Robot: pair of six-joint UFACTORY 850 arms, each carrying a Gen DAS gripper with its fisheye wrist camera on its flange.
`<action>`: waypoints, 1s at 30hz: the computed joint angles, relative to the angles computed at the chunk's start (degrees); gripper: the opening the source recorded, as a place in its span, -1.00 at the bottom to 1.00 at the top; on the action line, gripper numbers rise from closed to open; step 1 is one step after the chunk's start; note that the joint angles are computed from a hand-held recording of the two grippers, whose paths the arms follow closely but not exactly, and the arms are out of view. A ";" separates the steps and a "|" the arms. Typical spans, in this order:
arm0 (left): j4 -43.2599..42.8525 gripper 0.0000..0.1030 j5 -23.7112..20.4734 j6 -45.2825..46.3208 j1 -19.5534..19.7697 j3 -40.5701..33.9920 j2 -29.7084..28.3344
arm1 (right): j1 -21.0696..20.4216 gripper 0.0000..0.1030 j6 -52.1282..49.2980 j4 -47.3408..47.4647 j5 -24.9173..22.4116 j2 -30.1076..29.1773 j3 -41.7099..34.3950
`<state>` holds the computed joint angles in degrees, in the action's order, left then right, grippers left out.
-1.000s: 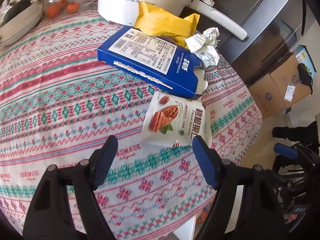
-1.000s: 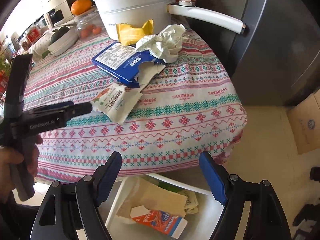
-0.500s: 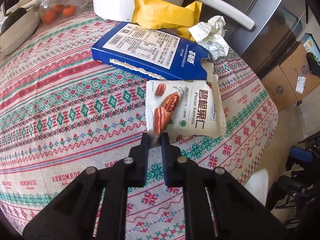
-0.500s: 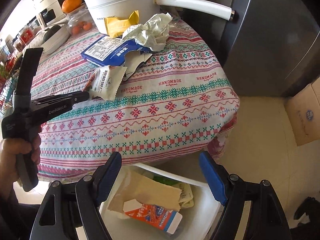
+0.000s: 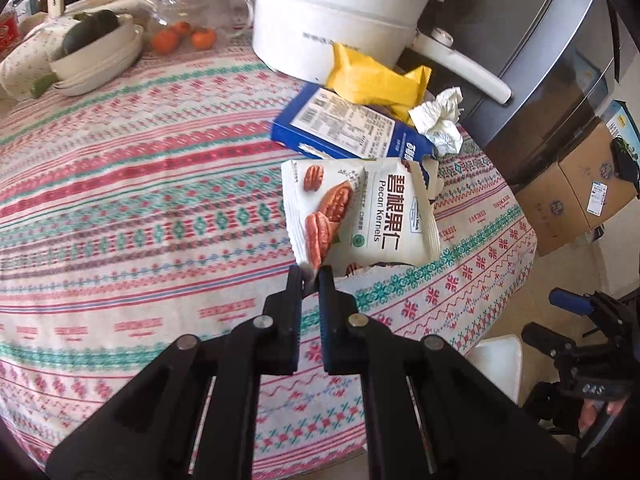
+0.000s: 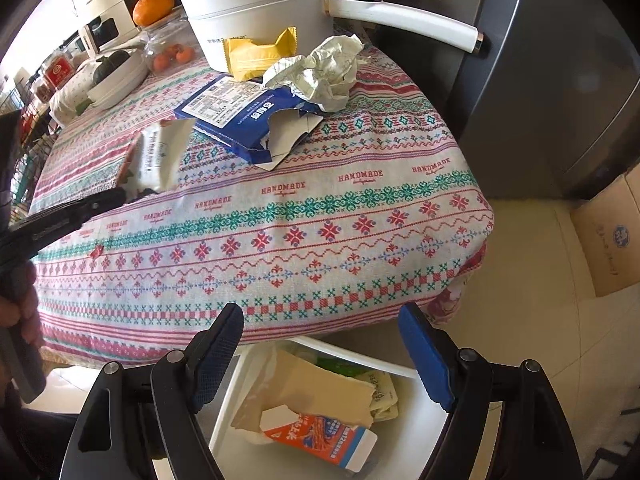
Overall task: Collect trash
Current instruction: 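Lift the pecan pouch with the left tool while the right tool reaches the yellow wrapper, then close the right tool on the yellow wrapper and lift it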
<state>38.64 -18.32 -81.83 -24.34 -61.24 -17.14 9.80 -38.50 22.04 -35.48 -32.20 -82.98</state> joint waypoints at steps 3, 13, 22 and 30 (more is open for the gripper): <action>2.66 -0.83 -1.18 -2.14 0.30 2.84 3.18 | 0.29 0.58 0.20 0.15 0.09 0.03 -0.07; 6.14 -0.83 -5.88 -10.22 0.85 11.03 12.30 | 1.97 0.58 -2.09 5.49 1.13 -0.27 -1.97; 11.50 -0.83 -5.63 -12.31 2.23 12.76 12.02 | 3.00 0.58 -11.14 10.83 -0.42 -7.95 -15.25; 6.50 -0.83 -1.67 -4.19 5.37 15.05 13.48 | 5.10 0.58 -15.61 12.92 -1.99 -19.84 -32.93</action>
